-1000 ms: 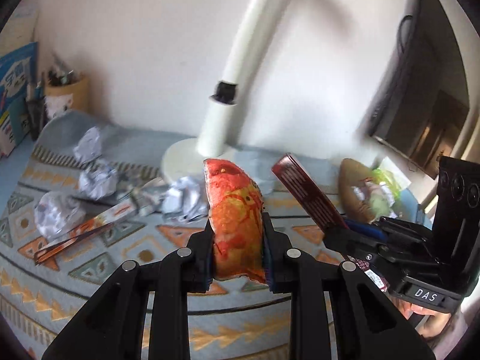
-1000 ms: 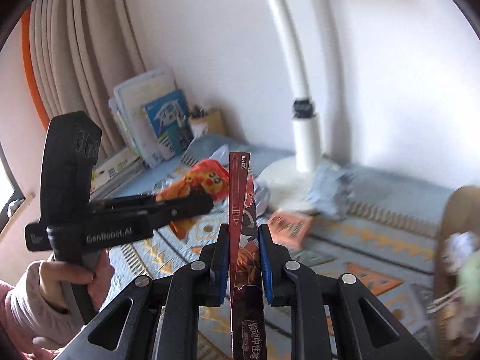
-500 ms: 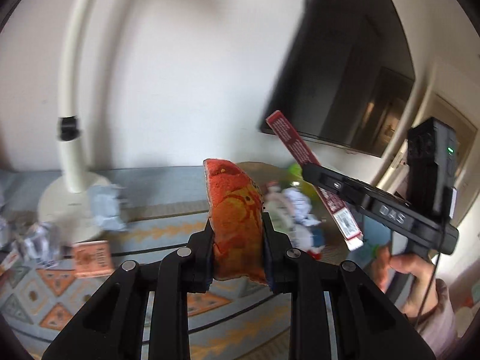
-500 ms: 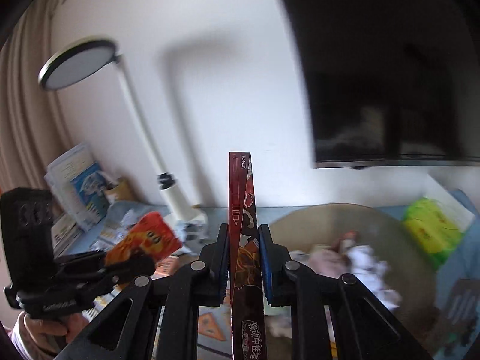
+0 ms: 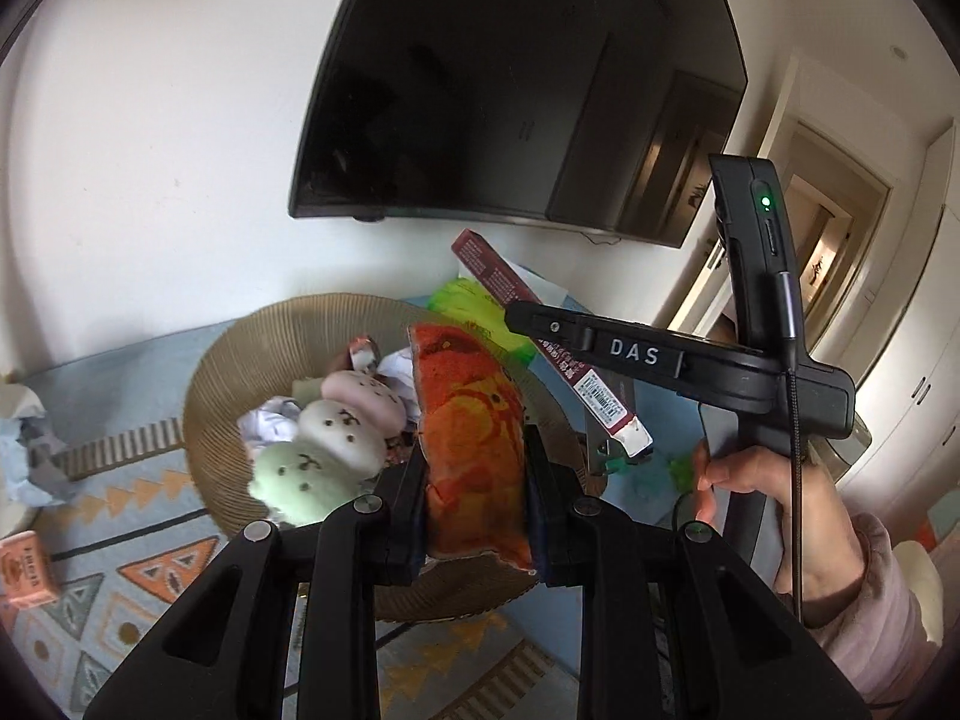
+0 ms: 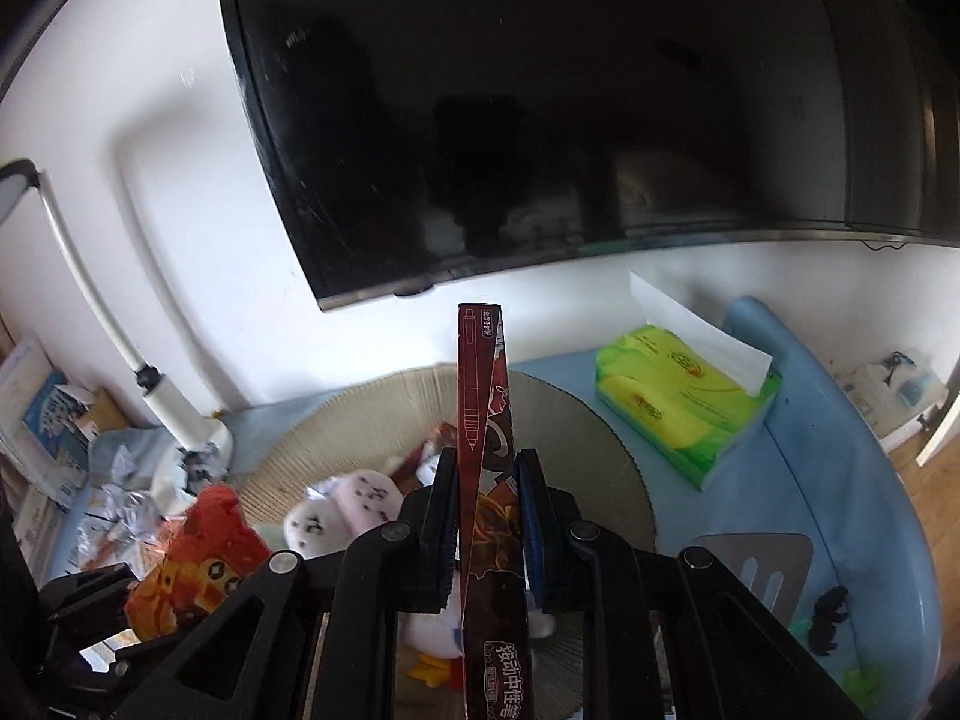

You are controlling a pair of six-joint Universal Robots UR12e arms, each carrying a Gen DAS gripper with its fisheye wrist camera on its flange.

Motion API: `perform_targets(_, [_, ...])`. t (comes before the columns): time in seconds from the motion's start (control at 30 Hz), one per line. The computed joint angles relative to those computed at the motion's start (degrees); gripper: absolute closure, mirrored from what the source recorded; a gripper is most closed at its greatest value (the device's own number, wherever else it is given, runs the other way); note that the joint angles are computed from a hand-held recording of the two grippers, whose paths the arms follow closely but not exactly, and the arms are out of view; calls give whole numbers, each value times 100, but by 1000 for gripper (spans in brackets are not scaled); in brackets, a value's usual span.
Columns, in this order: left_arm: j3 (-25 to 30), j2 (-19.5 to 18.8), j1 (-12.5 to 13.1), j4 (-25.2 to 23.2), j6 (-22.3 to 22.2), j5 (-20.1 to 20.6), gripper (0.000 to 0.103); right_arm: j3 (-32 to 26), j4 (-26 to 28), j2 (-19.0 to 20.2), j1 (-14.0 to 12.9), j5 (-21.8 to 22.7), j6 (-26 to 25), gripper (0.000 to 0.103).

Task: Organize objects
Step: 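Carry the orange bag and red snack box to the golden bowl and release them, then move both open tools back over the rug toward the remaining snacks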

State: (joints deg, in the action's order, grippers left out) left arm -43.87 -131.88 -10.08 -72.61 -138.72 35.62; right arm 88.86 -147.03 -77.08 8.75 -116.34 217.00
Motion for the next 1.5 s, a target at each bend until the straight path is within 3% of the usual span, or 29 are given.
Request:
perform_targets(0.27, [9,-73,-118,107,114,438,76,-61,394,109,-94,158,99,81])
perform_targets(0.3, [-29,-73,-128,234,22,490,67,-87,461,132,-99,170,109,63])
perform_targets(0.33, [14,-104,-133,161,-2,506,59,-118,547,150,-100,162,127,21])
perform_targets(0.37, [144,-157,-147,-89,58,563,27,-138,608,168,-102,154,126,0])
perform_targets(0.4, [342,-226,-173,-472,123,724,2,-132,568,178,-94,126,97,0])
perform_targets(0.43, [544,-314,-187,-831,172,785,0,-141,567,185,-91,139,75,0])
perform_targets(0.7, [544,-332,-174,-627,39,924,0,-270,692,231,-48,73,87,0])
perform_targets(1.0, [207,-157,-39,223,-130,1232,0,-514,256,400,144,41,334,0])
perform_targets(1.07, [131,-111,28,503,-255,1345,0,-670,208,513,210,90,291,0])
perform_targets(1.2, [201,-124,231,582,-497,1425,0,-1044,-60,820,424,80,-55,0])
perform_targets(1.37, [254,-167,535,666,-897,1673,0,-1542,-3,1234,623,542,-291,0])
perform_targets(1.5, [-134,-90,756,1167,-1236,2160,0,-1805,15,1588,798,838,-266,0])
